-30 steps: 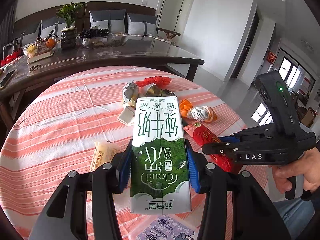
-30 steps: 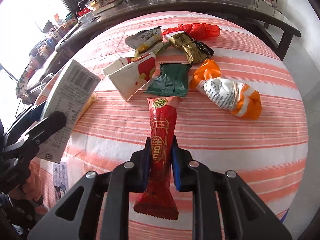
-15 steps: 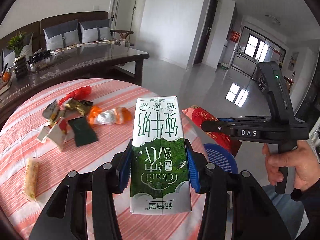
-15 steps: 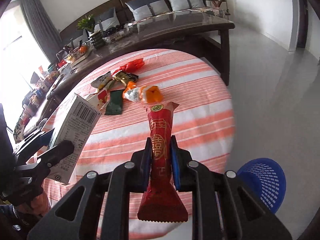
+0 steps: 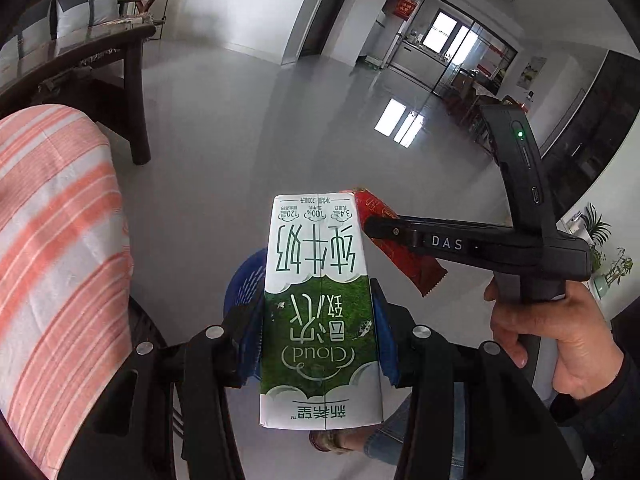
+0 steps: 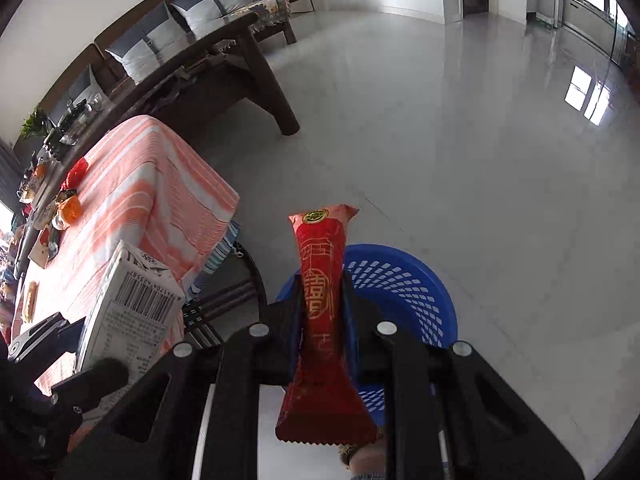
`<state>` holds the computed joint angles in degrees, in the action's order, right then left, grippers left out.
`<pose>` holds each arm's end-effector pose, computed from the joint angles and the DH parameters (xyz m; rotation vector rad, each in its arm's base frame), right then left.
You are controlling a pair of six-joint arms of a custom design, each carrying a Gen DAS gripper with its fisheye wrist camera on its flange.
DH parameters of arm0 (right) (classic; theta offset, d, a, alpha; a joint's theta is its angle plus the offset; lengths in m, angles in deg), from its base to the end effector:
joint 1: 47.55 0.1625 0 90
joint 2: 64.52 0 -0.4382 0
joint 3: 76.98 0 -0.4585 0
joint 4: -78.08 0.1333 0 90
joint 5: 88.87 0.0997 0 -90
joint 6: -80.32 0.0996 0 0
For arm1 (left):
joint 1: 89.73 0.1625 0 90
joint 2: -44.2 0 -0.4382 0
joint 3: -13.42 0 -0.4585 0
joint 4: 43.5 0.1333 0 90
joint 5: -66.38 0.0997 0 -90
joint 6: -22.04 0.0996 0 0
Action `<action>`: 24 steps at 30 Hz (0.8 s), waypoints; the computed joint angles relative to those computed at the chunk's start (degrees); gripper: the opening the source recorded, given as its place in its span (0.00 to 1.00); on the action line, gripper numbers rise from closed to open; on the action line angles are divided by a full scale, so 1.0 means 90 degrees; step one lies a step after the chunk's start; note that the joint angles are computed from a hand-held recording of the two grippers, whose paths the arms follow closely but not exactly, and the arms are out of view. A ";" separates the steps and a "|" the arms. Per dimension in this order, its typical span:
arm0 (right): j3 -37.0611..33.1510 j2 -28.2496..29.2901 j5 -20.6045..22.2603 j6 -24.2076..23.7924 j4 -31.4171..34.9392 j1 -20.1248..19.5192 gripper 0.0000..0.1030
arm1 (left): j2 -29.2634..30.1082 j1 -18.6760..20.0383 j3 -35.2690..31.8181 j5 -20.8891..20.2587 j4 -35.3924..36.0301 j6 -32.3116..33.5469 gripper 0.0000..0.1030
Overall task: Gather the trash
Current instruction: 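Drop the red wrapper into the blue basket while the left tool drops the carton, then move both open tools back over the table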
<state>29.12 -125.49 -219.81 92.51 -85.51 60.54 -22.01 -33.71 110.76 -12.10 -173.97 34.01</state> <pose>0.2695 -0.6059 0.2021 -0.1056 -2.4596 0.8389 -0.2550 -0.6524 0.2463 1.1334 2.7359 -0.2945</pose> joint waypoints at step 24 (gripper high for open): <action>-0.0041 0.0585 -0.1714 -0.2004 -0.2799 0.0703 0.82 | -0.1401 -0.0021 0.0844 0.0331 0.0188 0.0846 0.92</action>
